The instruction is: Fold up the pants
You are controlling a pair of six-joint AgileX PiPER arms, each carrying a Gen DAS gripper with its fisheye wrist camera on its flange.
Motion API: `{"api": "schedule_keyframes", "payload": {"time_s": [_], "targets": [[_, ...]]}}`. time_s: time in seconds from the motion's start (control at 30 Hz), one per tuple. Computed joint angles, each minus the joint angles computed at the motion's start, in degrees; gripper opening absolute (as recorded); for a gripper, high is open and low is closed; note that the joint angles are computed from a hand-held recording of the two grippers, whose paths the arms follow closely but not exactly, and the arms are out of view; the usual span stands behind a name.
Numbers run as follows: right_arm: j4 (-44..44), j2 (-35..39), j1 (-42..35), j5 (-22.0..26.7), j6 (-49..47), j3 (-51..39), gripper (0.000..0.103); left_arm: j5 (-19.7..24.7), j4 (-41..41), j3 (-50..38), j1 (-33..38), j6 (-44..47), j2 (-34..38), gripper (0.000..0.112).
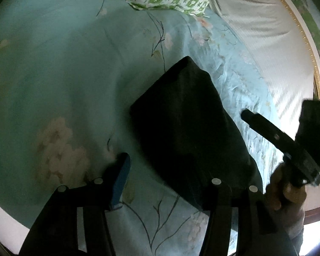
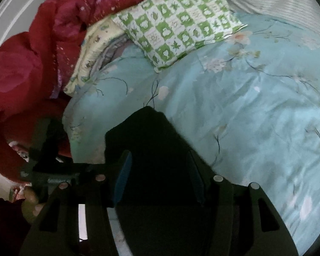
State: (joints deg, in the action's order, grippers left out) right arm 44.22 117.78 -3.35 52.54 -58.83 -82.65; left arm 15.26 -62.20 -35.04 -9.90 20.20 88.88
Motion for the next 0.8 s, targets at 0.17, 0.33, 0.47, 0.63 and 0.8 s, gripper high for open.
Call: {"api": "schedule_keyframes", "payload": {"time_s": [0.17,0.33,0.47,0.63,0.8], "targets": [[-4.66,8.67,3.25,3.99,5.01,-11.37,0.055,-0.74,-3.03,-1.29,0.1,2.19,1.93,0.054],[-7.41,13.8,5.42,7.19,7.49,-18.06,0.055,-2.79,1.7,-2.8,-1.23,-2.93,3.24,0.048],[-8.69,13.43,6.4,5.36,7.95,-17.12,0.034,-2.76,-2.23,-2.76,-0.89,1.04,3.17,0.026],[-5.88,9.11,5.17,4.31,4.01,-12.15,0.021,-2.49,-1.68,-2.26,-1.6,0.48,0.05,0.018],[-1.68,2.32,2.77,3.84,-0.22,-5.73,0.018,-2.99,14.9,-3.16,-5.96,-16.7,-5.36,0.017]]}}
